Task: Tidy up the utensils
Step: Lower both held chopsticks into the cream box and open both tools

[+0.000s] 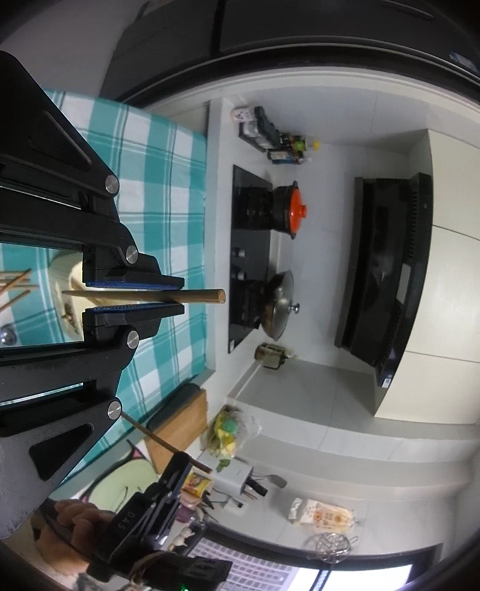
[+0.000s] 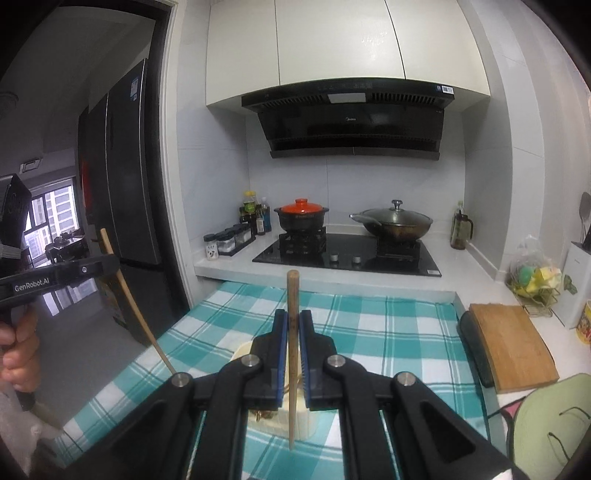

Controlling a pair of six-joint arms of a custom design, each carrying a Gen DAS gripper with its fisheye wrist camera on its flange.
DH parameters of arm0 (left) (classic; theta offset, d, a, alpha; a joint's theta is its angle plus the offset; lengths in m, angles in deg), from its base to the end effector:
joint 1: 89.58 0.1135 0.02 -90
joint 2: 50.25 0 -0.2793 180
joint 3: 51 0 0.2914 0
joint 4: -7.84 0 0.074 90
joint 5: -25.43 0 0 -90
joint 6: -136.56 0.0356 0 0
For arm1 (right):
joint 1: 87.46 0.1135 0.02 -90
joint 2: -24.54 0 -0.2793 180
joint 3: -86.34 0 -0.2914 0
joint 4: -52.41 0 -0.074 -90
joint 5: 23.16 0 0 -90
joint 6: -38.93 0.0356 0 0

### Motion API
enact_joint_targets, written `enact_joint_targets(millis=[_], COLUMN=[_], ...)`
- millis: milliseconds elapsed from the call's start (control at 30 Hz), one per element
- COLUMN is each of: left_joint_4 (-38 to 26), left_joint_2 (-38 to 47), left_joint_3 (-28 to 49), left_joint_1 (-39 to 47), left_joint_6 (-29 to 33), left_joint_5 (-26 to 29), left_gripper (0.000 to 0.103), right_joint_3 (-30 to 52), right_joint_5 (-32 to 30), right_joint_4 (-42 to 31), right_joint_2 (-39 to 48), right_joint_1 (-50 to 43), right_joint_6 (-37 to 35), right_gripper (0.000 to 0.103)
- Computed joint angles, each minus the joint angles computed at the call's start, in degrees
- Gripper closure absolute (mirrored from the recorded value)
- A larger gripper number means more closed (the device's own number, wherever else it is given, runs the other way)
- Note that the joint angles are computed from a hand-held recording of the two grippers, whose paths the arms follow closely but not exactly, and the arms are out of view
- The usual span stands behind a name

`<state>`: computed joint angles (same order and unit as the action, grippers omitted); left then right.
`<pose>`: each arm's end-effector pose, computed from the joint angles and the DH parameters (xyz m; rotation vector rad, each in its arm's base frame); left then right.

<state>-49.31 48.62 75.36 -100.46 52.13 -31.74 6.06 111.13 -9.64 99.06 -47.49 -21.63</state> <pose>0.4008 -0.0967 0.4725 0.6351 1.9613 -0.6527 0.2372 0.1664 0.4471 0.2192 2.0039 -0.0983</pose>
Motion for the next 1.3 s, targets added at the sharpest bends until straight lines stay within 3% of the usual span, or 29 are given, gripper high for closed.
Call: enact_joint_targets(millis=[167, 300, 600, 767, 800, 833, 867, 900, 933, 1100, 1300], left_joint_4=[-0.5, 0.2, -6.2, -8.7, -8.8, -9.1, -8.9, -7.4, -5.5, -4.3, -8.3], left_joint_2=[9.2, 13.9, 21.9, 24.9, 24.7, 24.6, 23.8, 21.8, 19.4, 8.6, -7.5], left_joint_3=[8.5, 10.4, 13.7, 15.8, 15.4, 15.2, 14.0, 11.1, 7.6, -5.3, -21.0], left_joint_1=[-3.4, -6.2, -10.1, -11.7, -11.9, -11.9, -11.7, -11.3, -10.9, -8.4, -4.1], left_joint_6=[-3.3, -4.1, 0.4, -0.6, -1.0, -1.3, -1.7, -2.0, -1.8, 5.2, 17.8], left_joint_5=[-4.5, -8.3, -12.9, -15.3, -15.7, -15.8, -15.7, -15.5, -15.4, -14.6, -12.6], left_gripper=[0.098, 0.098, 0.098, 0.097, 0.092, 0.078, 0.066, 0.047, 0.038, 0.028, 0.020], right_joint_3=[-2.0, -5.7, -12.4, -14.2, -14.3, -14.2, -14.3, -14.6, -15.1, -17.5, -19.9], right_joint_5=[-6.2, -11.7, -29.4, -33.6, -33.5, -33.1, -32.7, -31.8, -30.8, -27.7, -20.6], right_joint_4=[13.1, 20.2, 20.1, 20.3, 20.0, 19.6, 19.4, 19.2, 19.1, 16.4, 4.8], right_joint_2=[1.0, 3.0, 9.1, 11.1, 11.5, 11.8, 12.0, 11.8, 11.3, 6.3, -1.9], right_joint_1=[-7.3, -12.1, -21.4, -24.2, -24.5, -24.5, -24.6, -24.5, -24.3, -22.6, -14.6], right_joint_6=[-8.1, -9.8, -0.4, 3.2, 3.8, 4.6, 5.4, 6.2, 6.9, 7.8, 7.8], right_gripper=[0.096, 0.096, 0.096, 0.093, 0.093, 0.092, 0.080, 0.061, 0.056, 0.054, 0.054])
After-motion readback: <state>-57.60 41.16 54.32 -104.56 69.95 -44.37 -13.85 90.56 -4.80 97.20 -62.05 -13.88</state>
